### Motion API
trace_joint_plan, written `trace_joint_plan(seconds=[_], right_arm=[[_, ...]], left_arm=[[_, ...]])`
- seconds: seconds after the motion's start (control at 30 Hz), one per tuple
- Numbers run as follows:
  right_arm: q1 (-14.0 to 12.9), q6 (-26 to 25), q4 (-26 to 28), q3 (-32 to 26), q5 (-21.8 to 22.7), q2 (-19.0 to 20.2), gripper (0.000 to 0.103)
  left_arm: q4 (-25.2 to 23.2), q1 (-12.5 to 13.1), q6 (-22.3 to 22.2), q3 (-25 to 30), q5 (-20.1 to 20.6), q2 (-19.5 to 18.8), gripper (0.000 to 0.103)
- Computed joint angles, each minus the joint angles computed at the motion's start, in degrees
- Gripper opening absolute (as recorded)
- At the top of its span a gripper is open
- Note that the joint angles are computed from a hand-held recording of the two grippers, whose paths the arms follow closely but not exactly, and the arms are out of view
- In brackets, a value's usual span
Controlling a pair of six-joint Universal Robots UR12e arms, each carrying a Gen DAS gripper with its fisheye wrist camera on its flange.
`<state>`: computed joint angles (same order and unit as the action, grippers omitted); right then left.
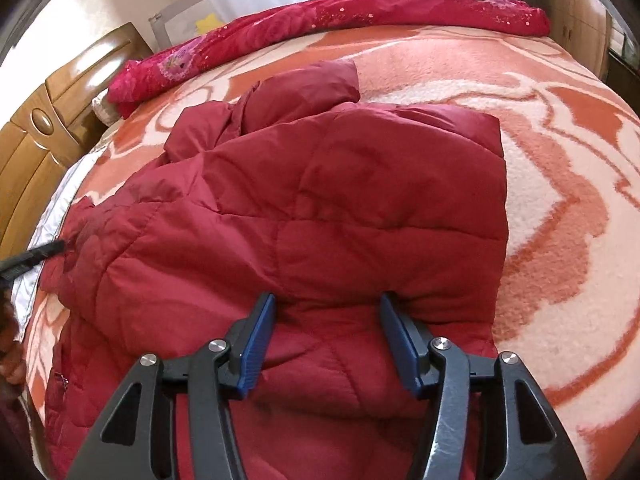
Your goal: Fold large clothes
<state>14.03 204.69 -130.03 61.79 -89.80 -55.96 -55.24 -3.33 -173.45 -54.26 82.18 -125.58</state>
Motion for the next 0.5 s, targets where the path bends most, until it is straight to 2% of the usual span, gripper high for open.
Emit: trace_joint_plan(seconds=[0.1, 0.17, 0.23, 0.37, 0.4, 0.5], right_arm=[[0.0, 0.0, -0.2, 0.1, -0.2, 0.0, 0.059], [0.2, -0.4, -0.1, -0.2, -0.9, 0.2, 0.061], [0.4, -1.1, 0.4, -0.6, -1.6, 0.4, 0.061], [0.8, -1.4, 1.3, -1.1, -3.2, -0.3, 0.060], [0.9, -1.8, 0.0, -0.9, -3.7, -0.6, 0.060], [1.3, -3.9, -2.0, -1.5, -5.2, -0.7, 0.060]], left_arm=[[0.0, 0.9, -0.1, -0.9, -10.1, 1.2, 0.015], [-3.3, 0.2, 2.2, 0.3, -13.5, 0.7, 0.015], [-5.8, -1.2, 4.5, 1.8, -11.4, -0.3, 0.015], [-9.9, -3.7, 7.1, 4.2, -1.9, -3.1, 0.015], [-9.9, -3.8, 7.1, 4.0, -1.0, -3.3, 0.015], [-9.6, -3.5, 6.0, 2.8, -1.9, -3.1, 0.015]])
